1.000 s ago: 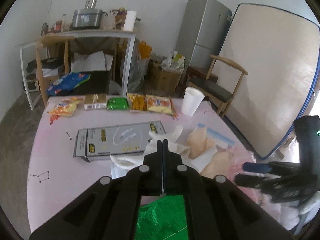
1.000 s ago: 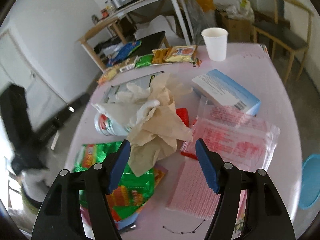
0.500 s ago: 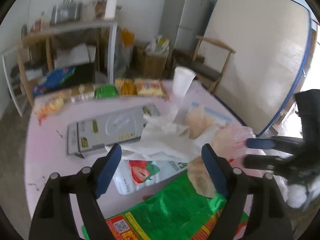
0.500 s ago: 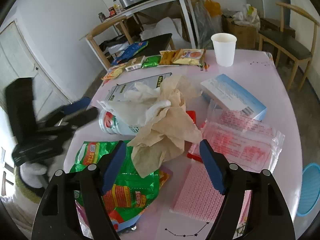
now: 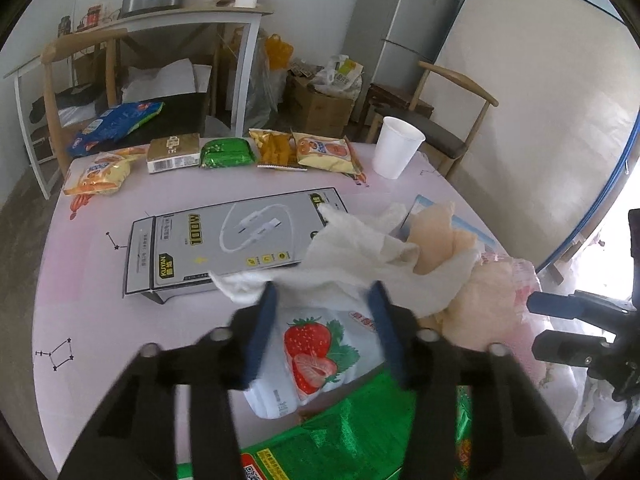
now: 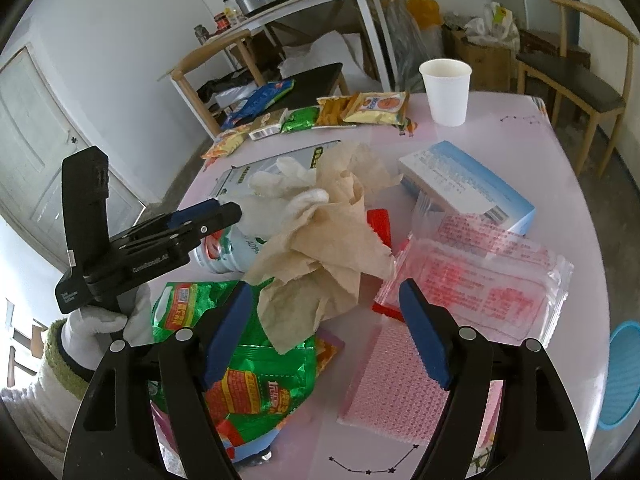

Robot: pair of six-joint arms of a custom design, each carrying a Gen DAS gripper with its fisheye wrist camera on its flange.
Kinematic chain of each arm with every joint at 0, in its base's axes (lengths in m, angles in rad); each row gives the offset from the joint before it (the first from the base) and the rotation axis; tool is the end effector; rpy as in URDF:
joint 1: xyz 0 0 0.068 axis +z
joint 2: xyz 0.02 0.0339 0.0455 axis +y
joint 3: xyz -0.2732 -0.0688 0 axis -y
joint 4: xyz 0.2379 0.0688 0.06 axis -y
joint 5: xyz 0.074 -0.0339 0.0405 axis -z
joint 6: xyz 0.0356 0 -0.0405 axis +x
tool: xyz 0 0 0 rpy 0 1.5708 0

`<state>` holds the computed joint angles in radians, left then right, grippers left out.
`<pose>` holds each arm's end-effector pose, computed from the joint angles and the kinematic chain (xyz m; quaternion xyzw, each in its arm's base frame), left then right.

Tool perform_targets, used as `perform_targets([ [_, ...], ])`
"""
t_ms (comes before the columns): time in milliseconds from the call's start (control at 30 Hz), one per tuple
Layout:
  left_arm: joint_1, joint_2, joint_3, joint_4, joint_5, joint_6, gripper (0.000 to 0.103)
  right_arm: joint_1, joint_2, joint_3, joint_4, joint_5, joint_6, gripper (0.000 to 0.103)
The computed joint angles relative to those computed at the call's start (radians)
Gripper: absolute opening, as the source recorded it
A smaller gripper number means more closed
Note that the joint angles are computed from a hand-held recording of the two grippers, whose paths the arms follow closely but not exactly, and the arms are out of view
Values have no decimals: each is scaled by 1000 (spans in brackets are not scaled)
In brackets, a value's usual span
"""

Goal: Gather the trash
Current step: 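Grasp the clear plastic bag with the right gripper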

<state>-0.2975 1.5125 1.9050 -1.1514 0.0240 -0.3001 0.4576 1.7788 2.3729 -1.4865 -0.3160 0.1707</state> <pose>0.2679 -0.0830 0.4573 0.0035 0.9187 -0.1268 0.3741 0.2711 0.1458 0.4797 -0.1849 0.9142 0.2427 0.2667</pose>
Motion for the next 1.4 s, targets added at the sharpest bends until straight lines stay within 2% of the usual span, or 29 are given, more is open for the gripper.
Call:
perform_targets([
  [33, -3, 2, 0, 0, -9, -2, 30, 1, -2, -4, 1, 1, 1, 72],
  [100, -3, -2, -10, 10, -12, -5, 14, -1, -7, -9, 0, 1, 2, 72],
  [200, -3, -18, -24, 32, -18, -13, 1, -6, -19, -22, 0, 5, 4, 72],
  [400, 5, -60, -15, 69, -20, -25, 0, -20, -48, -47, 2, 9, 12, 72],
  [533, 0, -86, 48, 15, -4, -53, 0, -32, -78, -71, 1, 12, 17, 72],
  [567, -2, -98, 52, 5, 9, -61, 2, -38, -89, -81, 2, 11, 16, 72],
  [633, -17, -128, 51, -16, 35, -81, 15, -56, -120, -109, 6, 12, 10, 72],
  [700, -53, -149, 47, -36, 33, -99, 39, -85, -168, -157, 12, 18, 1, 72],
  [800, -139, -172, 30, -64, 7, -126, 53, -129, -219, -213, 3, 31, -6, 75],
  [900, -212, -194, -22, -60, 12, -199, 64, -180, -266, -274, -2, 35, -12, 77],
  [1000, -273, -209, -71, -44, -18, -262, 69, -240, -295, -332, 5, 2, -11, 78],
  [1200, -388, -184, -104, 1, -68, -320, 73, -405, -308, -474, 34, -233, 35, 78],
  [1267, -418, -161, -95, -2, -79, -325, 74, -436, -301, -504, 36, -268, 50, 78],
  [1400, -435, -96, -53, -13, -9, -319, 75, -506, -283, -518, 54, -351, 57, 78],
])
